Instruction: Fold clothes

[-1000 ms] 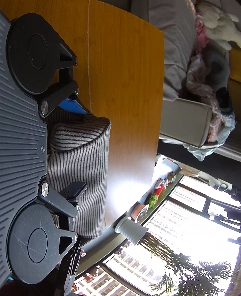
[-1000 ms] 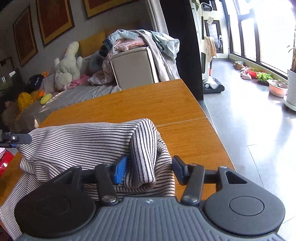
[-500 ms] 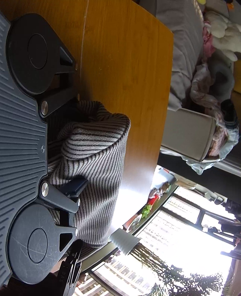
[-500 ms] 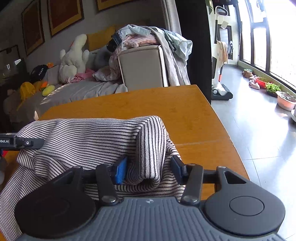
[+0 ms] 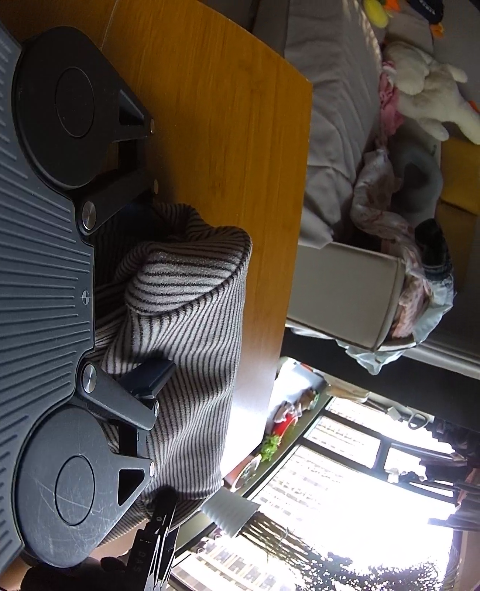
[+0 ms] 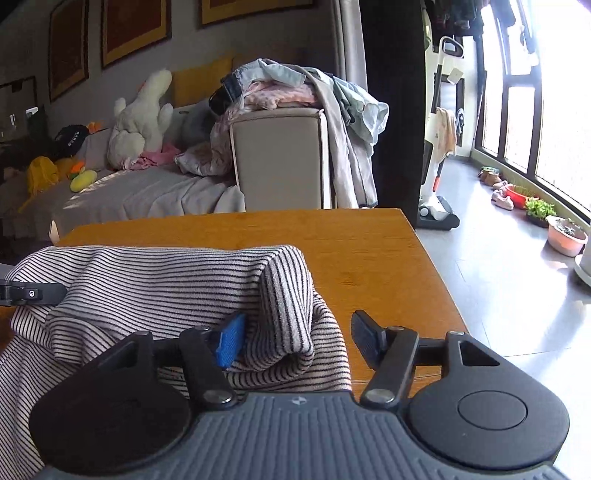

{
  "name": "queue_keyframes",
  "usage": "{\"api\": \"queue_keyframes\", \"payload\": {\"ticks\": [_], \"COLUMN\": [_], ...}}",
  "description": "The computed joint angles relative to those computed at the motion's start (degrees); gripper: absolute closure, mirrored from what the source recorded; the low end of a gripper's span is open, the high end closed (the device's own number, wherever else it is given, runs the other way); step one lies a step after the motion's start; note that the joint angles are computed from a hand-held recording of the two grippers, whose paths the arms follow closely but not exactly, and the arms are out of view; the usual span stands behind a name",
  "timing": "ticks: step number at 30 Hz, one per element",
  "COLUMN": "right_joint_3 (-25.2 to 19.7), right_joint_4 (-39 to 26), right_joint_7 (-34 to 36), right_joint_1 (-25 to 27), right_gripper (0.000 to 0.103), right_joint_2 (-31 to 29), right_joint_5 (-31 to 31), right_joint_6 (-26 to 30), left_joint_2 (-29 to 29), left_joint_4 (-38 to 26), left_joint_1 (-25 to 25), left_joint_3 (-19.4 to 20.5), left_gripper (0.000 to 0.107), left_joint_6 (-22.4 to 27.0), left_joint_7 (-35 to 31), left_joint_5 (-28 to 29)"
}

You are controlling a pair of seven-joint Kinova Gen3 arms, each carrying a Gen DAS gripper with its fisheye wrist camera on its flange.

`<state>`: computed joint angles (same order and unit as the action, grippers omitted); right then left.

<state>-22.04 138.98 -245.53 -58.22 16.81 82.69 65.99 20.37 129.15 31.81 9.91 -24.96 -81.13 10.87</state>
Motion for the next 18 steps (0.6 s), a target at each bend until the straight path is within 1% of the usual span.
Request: {"api": "queue_keyframes", "payload": {"ticks": [1,2,3,5,7,8,10,13,14,16,18], "right_joint_3": [-0.38,-0.77,-1.16,-1.95,-2.67,-3.08,-3.24,-2.78,-2.55,-1.67,-0.96], "right_joint_4": [0.2,0.37,0.57,1.73,2.3,2.36,2.17,1.43,0.96,-0.57,-0.14], "right_joint_7": [-0.2,-0.37,-0.59,-1.9,-2.77,-2.97,-2.49,-0.7,0.56,3.92,3.55], "right_joint_1": [-0.74,-1.48,-2.17,-2.52,-2.7,-3.07,-2.91,-1.54,-0.93,0.98,0.64], "right_gripper": [0.045,0.054,0.057,0.057,0.057,0.057,0.057,0.057,0.057,0.057,0.057], "right_joint_2": [-0.79,-1.59,-2.45,-5.13,-6.44,-6.4,-6.07,-5.31,-5.15,-3.25,-1.45], "right_joint_5": [-0.69,-1.41,-2.02,-1.37,-0.34,0.14,1.41,3.61,3.92,2.73,3.01], "right_joint_6": [0.96,1.95,2.82,2.24,1.72,2.05,1.28,-1.61,-2.9,-6.05,-6.15], "left_joint_2": [-0.73,-1.62,-2.52,-4.2,-5.0,-4.88,-4.58,-3.45,-3.23,-2.71,-2.21], "left_joint_4": [0.21,0.84,1.48,2.14,2.15,1.76,0.94,0.31,0.03,-1.23,-1.89], "left_joint_1": [0.05,-0.96,-2.05,-3.21,-3.29,-2.72,-1.54,2.28,2.85,2.48,1.34], "left_joint_3": [-0.2,0.59,1.32,2.03,2.07,1.76,1.17,-1.21,-1.57,-1.72,-1.22], "left_gripper": [0.025,0.025,0.025,0.026,0.029,0.031,0.041,0.042,0.043,0.046,0.045], "left_joint_6": [0.11,-0.51,-1.14,-1.9,-2.07,-1.64,-0.76,-0.53,0.05,3.18,5.68], "left_joint_7": [-0.11,0.7,1.88,3.54,3.85,3.15,1.54,-3.83,-5.02,-6.15,-6.07], "left_joint_5": [0.08,-0.76,-2.1,-3.37,-3.82,-3.44,-2.47,1.94,2.96,3.43,2.57]}}
